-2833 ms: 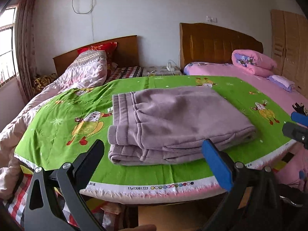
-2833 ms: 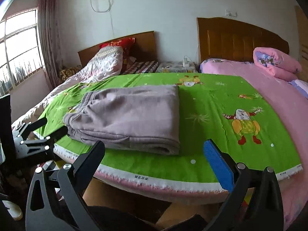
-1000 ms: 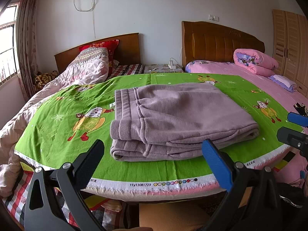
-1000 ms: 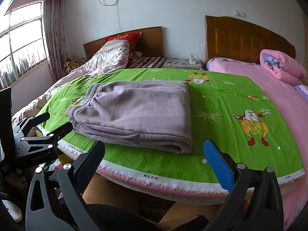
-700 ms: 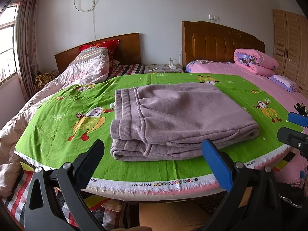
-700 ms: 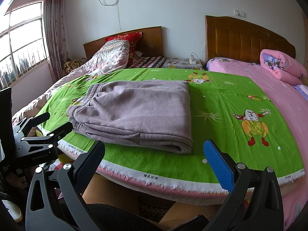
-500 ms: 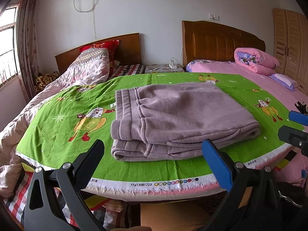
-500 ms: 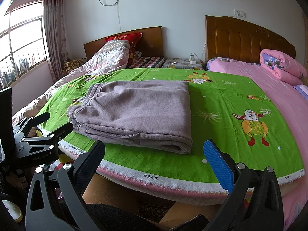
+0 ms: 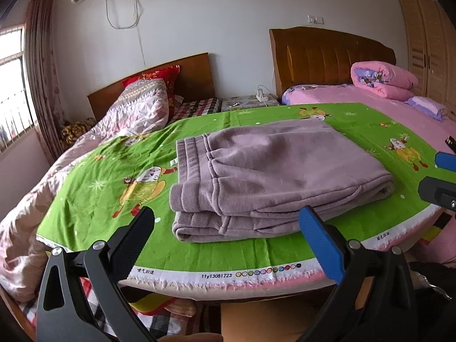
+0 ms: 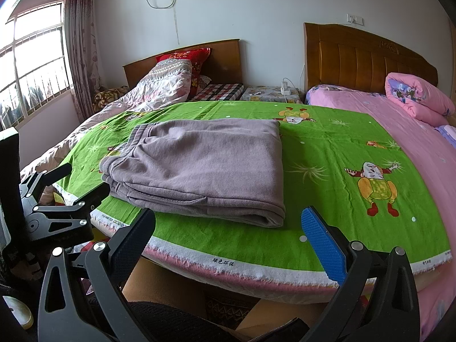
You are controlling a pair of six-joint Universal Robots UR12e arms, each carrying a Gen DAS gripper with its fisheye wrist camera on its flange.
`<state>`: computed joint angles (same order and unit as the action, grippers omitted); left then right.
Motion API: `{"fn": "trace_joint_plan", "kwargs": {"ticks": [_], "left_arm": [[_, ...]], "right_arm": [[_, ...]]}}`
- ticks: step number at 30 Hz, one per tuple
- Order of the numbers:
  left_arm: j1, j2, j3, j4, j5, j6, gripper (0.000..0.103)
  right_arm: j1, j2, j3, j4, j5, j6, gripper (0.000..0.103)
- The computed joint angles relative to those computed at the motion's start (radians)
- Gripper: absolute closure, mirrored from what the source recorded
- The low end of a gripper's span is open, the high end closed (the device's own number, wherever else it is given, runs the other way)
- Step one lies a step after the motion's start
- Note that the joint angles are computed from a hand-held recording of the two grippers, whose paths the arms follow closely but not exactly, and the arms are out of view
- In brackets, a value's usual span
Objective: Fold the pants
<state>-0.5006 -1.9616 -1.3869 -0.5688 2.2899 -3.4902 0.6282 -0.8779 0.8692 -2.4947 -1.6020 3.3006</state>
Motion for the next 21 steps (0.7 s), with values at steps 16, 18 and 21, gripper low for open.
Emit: {"fn": "trace_joint_plan", "kwargs": {"ticks": [16, 18, 21], "left_arm": [[0.005, -0.007, 0.014, -0.013, -0.042, 0.019, 0.002], [0.006, -0.007, 0.015, -0.014, -0.048, 0.021, 0.002], [0.006, -0.010, 0.017, -0.019, -0.046, 0.015, 0.002]], "right_arm": [[-0.003, -0.001, 0.003, -0.002, 0.007, -0.002, 0.004], [-0.004, -0.001, 0.004, -0.003, 0.012, -0.001, 0.004], [-0.004, -0.002, 0.008, -0.005, 0.019, 0.001, 0.004]]}}
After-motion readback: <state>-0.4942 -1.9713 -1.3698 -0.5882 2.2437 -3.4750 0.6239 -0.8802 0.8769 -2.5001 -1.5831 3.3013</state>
